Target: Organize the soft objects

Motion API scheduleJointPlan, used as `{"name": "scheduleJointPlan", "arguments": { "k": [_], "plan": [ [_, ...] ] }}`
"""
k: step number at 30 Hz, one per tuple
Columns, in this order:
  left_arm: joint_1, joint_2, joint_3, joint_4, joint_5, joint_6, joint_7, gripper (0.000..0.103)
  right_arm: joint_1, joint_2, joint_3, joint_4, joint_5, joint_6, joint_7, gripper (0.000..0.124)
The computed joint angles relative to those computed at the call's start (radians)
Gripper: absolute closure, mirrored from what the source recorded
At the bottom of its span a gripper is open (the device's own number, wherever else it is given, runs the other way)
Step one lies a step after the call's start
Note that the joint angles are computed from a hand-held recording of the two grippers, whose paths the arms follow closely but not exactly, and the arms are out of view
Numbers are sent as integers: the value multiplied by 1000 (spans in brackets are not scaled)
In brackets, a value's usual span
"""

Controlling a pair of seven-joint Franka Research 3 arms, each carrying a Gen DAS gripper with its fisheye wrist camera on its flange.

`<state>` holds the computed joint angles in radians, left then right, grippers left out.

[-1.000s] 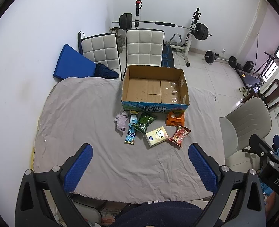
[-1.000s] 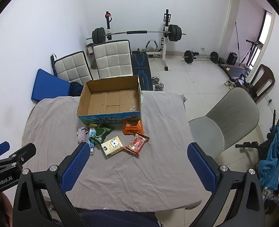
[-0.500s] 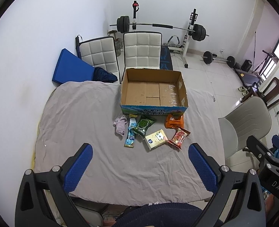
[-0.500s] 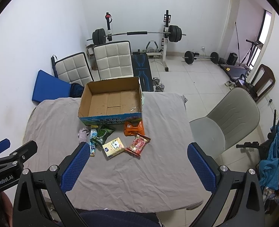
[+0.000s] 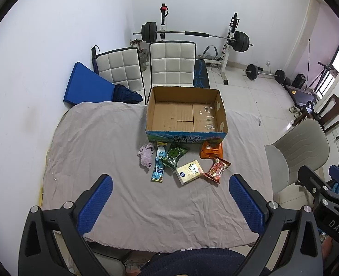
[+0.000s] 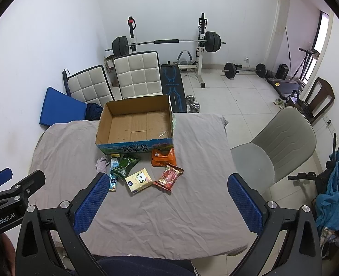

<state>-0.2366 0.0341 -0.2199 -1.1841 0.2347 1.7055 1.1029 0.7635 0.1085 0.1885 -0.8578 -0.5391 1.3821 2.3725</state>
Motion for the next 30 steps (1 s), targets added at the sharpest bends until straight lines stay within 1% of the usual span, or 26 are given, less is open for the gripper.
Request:
{"name": "scheduleJointPlan", "arguments": {
  "k": [8,9,11,13,20,21,23,24,26,30],
  "plan": [
    [-2,3,-2,6,-3,-5,7,0,-1,-3,-1,-4,3,2,-2,21],
    [-3,1,-3,5,0,-5,7,0,2,10,1,19,-3,-9,-8,21],
    [-4,2,-2,5,-1,-1,-1,0,2,2,-3,6,-1,-1,-5,21],
    [-3,0,-2,0,-1,1,-1,0,8,19,-4,37,-12,-12,-14,21],
    [1,-4,1,-5,-8,8,1,0,57,84,-43,149,-34,-49,-47,21],
    [2,-5,2,-7,-12,10,1,0,59,69,-51,122,-26,-38,-39,21],
    [4,-9,3,-13,-15,16,4,0,68,85,-55,148,-36,-46,-46,21],
    [5,-10,3,-15,-16,18,6,0,70,76,-59,130,-33,-38,-42,21],
    [7,-11,3,-18,-18,21,9,0,77,90,-63,153,-39,-45,-47,21],
    [8,-16,3,-26,-17,30,8,0,81,91,-72,155,-36,-41,-52,21]
  ]
}}
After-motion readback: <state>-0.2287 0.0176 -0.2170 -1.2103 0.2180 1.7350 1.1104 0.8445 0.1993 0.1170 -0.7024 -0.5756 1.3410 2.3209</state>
